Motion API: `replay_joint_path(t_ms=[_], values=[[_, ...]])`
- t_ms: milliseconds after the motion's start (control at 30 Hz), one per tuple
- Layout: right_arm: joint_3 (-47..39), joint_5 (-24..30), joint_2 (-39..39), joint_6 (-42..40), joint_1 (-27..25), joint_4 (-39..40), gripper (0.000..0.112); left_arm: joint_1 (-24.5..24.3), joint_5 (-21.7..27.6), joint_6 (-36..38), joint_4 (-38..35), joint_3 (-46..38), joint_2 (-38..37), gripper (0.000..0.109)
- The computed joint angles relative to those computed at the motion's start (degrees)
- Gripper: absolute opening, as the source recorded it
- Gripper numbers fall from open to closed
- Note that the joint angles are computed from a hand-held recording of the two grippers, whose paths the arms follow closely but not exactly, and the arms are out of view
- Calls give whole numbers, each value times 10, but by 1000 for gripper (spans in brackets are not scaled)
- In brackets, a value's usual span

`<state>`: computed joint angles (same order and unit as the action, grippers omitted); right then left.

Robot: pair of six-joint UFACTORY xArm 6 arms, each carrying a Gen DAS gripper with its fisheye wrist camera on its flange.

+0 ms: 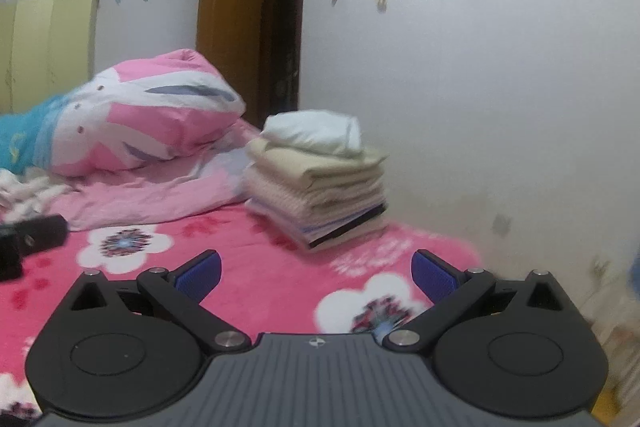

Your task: Fold clothes

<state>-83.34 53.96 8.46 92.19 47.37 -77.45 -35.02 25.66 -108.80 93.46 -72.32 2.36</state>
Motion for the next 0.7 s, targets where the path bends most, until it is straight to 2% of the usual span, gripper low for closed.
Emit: replay_joint_path(t_ms=[100,167,333,433,700], values=[[5,-1,-1,8,1,-21,103,6,-19,10,-21,-5,4,103],[11,-20,-5,19,-4,-26,103,3,-9,15,-31,-5,5,103],[29,-34,-14,66,-7,-70,103,4,1,129,-130,-19,20,103],[28,-17,-10,65,0,-89,103,14,-23,164,-176,-21,28,103],[11,-19,10,39,-4,-85,103,11,-15,196,-199,-28,41,103]])
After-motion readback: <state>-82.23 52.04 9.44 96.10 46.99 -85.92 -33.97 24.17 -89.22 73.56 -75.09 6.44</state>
